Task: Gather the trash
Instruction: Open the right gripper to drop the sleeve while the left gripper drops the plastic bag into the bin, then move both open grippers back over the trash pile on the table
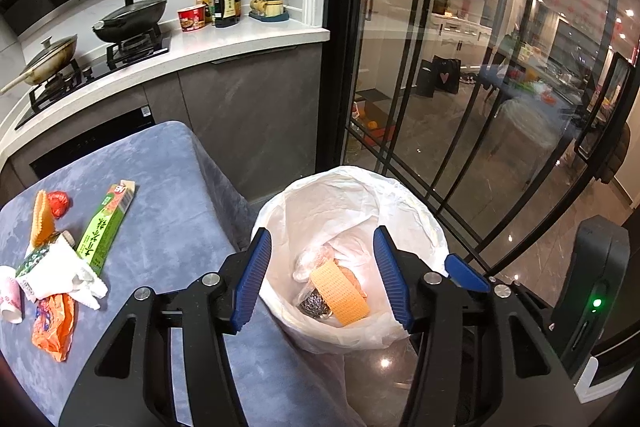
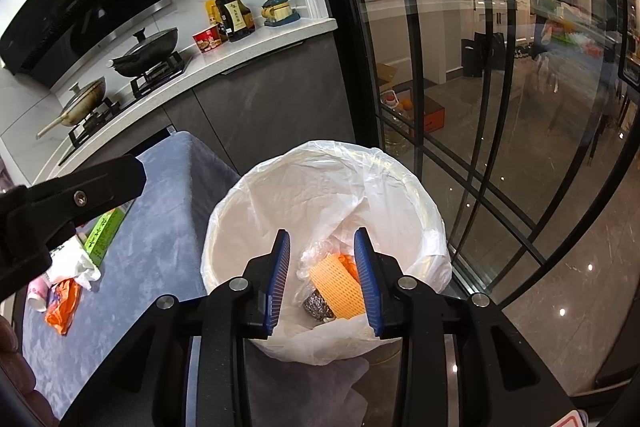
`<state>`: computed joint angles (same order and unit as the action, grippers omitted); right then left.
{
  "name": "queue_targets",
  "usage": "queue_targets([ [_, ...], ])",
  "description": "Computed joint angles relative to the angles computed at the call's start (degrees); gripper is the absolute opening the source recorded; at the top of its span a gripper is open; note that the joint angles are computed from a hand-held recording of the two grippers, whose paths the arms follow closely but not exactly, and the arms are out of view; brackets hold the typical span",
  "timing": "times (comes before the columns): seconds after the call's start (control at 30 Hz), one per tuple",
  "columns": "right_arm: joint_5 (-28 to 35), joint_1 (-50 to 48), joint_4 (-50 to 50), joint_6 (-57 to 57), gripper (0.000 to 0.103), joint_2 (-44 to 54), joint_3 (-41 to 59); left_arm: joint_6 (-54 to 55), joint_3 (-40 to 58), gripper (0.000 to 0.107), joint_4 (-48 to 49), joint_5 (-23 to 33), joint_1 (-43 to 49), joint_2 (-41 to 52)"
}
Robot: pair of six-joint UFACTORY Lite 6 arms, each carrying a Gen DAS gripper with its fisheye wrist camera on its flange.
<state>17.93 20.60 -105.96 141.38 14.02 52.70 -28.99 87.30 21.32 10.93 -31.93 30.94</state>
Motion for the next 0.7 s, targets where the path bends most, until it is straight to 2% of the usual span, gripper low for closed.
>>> queue_targets([
  [0.1,0.72,1.54,2.70,-2.75,0.037,-0.40,0.74,-3.89,-3.55,0.062,3.63,-1.25,1.46,-2.94],
  [0.3,1.62,5.08,7.32,-7.48,0.037,-0.10,2.76,-2.54,-9.28,0.064,2.16,-2.84,5.78,-7.57],
  [0.43,2.94,8.30,11.20,-10.93,0.046,1.49,5.55,-4.63,-14.40,0.074,4.20,-4.03,10.27,-11.30],
  [0.53,3.38,10.68,13.67,-13.21,0.048,3.48,8.27,-5.52,-17.51,0.077,5.77,-4.62,14.21,-13.31],
  [0.63,3.75,13.09,17.23,-16.90,0.050,6.48,12.41,1.29,-20.14,0.079,-0.96,-4.79,18.64,-14.85],
  [0.7,4.04,14.71,19.94,-19.66,0.051,8.70,15.62,7.79,-21.44,0.085,-7.32,-5.24,21.72,-15.60],
])
